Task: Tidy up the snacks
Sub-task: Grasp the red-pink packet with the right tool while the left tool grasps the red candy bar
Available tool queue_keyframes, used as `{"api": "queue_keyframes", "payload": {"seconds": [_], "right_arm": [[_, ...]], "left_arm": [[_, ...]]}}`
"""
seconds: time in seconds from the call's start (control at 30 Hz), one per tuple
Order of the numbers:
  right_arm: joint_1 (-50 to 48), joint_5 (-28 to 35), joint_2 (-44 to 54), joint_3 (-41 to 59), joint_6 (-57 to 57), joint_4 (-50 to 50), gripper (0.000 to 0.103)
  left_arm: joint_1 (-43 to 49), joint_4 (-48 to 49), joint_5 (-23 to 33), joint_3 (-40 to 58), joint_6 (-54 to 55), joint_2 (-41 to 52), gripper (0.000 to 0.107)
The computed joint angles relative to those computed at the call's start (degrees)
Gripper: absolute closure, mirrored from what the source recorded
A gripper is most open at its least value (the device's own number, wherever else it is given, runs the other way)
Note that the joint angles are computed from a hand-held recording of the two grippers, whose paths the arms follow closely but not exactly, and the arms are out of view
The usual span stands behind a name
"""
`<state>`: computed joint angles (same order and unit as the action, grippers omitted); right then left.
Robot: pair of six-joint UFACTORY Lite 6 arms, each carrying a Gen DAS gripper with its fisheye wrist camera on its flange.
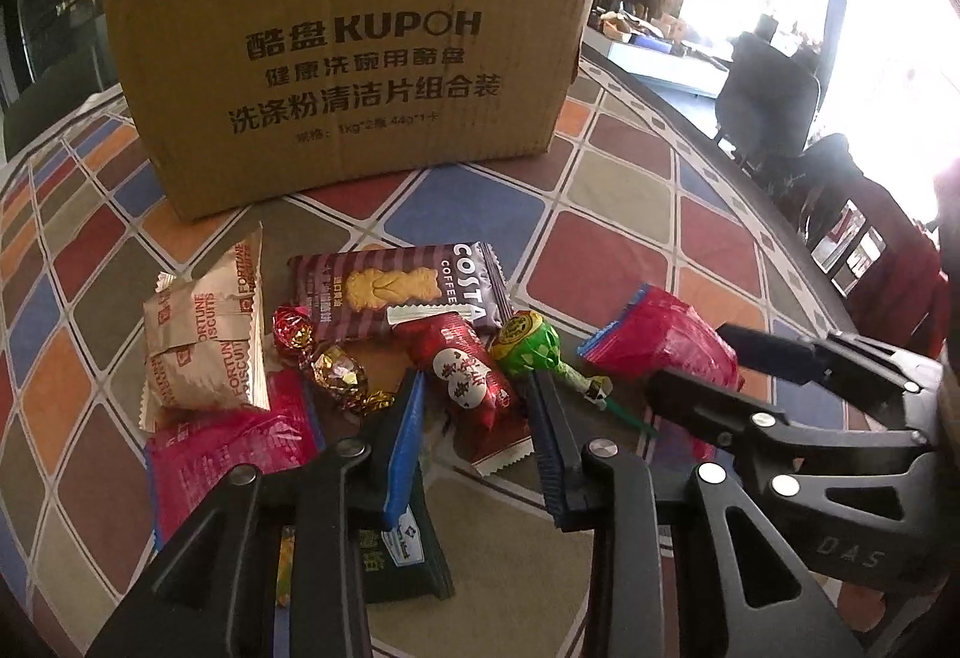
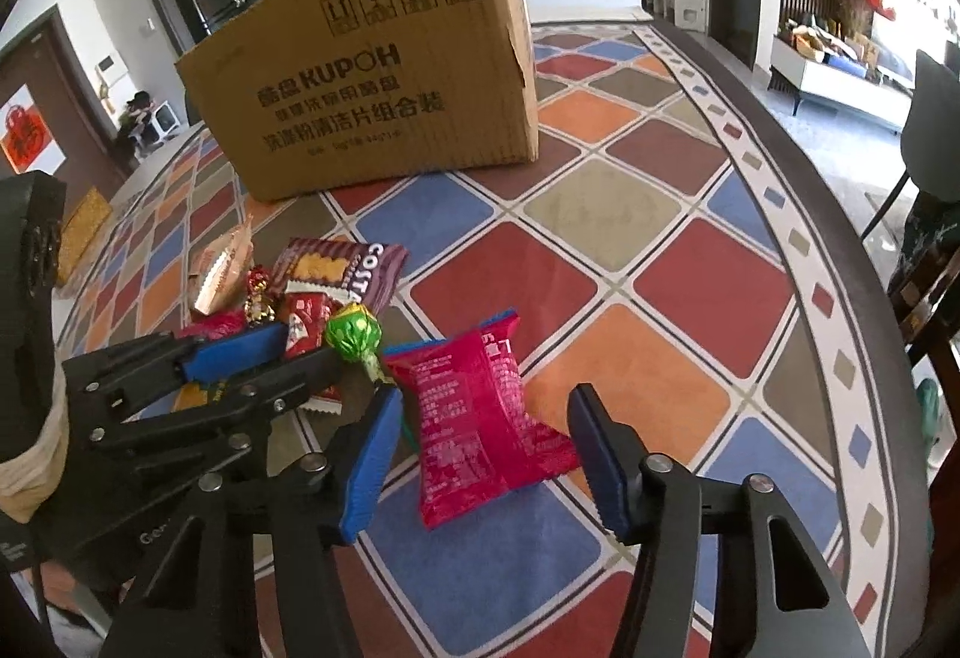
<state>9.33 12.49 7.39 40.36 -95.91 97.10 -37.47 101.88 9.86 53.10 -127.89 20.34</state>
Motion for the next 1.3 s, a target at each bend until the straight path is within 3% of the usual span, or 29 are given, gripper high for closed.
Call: {"api": "queue_keyframes", "payload": {"seconds": [0.33,0.53,0.77,1.3], "right_arm": [[0.2,0.9,2.6,1.9,3.4,-1.9,0.062],[1.0,0.3,0.4,0.8,3.4,-0.8,0.067],[2.3,-0.5,-2.3,-0.2,6.1,-2.0,0.067],[5.7,-2.9,-10.7,-1.1,18.7,-11.8,0.068]], "left_arm": [[2.4,24.3,-2.5,-1.6,-24.5,-1.0,0.077],[2.4,30.0,-2.4,-3.5,-30.6,-2.7,0.080],[1.9,30.3,-1.1,-7.0,-31.4,-6.6,0.080],[1.8,9.7,1.6,-12.6,-8.6,-21.0,0.080]]}}
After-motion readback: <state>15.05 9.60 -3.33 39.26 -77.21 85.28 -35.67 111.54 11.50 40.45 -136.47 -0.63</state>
